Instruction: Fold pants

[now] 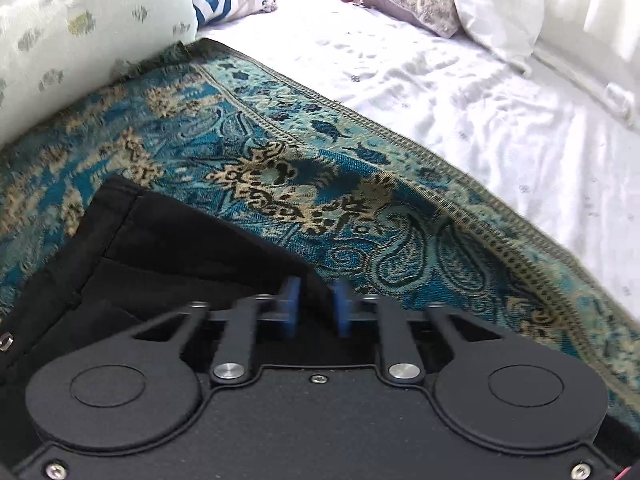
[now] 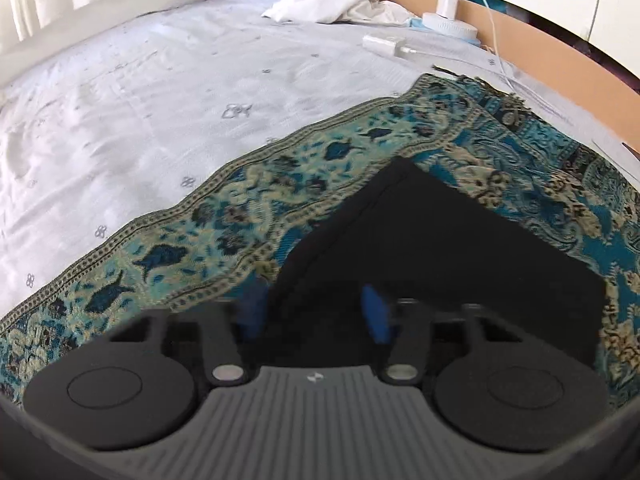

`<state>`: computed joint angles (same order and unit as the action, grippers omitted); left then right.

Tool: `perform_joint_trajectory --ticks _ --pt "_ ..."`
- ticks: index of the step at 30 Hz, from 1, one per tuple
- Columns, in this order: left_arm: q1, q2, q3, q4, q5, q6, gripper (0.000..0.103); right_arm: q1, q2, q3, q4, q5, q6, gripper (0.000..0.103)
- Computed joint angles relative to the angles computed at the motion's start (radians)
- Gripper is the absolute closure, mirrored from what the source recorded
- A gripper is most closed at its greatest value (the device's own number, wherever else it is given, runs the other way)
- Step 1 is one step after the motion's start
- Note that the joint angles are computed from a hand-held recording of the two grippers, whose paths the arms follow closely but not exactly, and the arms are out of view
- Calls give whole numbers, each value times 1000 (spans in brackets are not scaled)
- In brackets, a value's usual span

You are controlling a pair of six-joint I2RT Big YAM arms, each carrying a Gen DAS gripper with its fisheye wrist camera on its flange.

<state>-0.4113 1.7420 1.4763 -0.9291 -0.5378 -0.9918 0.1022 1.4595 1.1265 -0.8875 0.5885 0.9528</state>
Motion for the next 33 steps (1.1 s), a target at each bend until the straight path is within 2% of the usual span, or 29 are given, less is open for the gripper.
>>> perform_joint_trajectory --ticks 3,5,10,14,18,24,33 --pt "8 -48 -40 23 35 -26 101 -37 -77 -63 54 -82 -19 92" --pt "8 -74 -52 13 41 -21 102 -61 -139 -112 91 -141 -5 97" --pt "-9 -166 -99 -1 28 1 102 -108 -322 -239 160 -214 3 97" --pt "-28 -256 -149 -19 17 19 102 -137 -477 -317 159 -262 -30 98" --pt "-53 -355 -220 -35 9 42 102 -150 -647 -384 118 -307 -58 98" --pt "-87 -516 -356 -39 5 51 102 -170 -884 -456 1 -379 -77 98" --pt "-162 -763 -555 -61 -6 29 102 -214 -1245 -532 -244 -471 -77 98"
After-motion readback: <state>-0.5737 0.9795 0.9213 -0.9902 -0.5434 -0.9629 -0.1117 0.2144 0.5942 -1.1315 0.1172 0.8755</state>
